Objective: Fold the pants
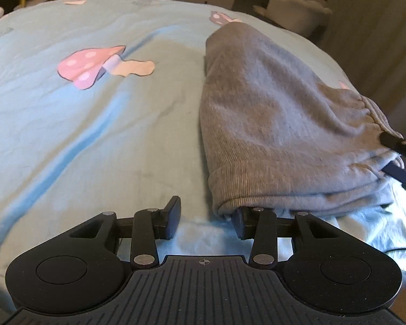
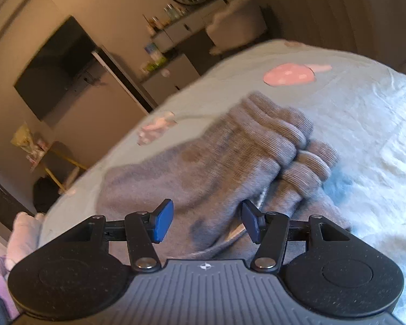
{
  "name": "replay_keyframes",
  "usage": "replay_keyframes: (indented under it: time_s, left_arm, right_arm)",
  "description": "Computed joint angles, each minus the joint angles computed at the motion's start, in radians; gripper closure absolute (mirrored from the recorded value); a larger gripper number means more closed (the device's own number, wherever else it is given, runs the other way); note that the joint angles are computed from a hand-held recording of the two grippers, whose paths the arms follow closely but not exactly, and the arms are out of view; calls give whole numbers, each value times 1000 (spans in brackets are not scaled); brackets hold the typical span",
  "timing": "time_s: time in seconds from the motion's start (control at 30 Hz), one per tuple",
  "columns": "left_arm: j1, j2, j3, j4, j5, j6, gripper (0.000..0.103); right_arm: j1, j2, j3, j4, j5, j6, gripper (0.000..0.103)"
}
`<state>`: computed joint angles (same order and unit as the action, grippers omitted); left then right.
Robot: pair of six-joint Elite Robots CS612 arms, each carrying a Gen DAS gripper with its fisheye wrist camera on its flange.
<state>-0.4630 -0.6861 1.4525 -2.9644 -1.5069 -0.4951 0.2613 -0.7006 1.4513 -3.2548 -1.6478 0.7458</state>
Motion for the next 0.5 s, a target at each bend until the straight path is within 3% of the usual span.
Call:
replay_keyframes:
  time_s: [0.07,0.23,0.5]
  left_arm:
    - [-3,-16,21,-8,2,20,54]
    - [-16,-51,52,-2,56,65,52]
    - [-19,-59,42,41,80,50,50]
  right_arm:
    - [-10,-2,5,34,25,41,50]
    - [-28,1,40,-48,83,127,50]
    - [-18,-11,67,-75,51,154,49]
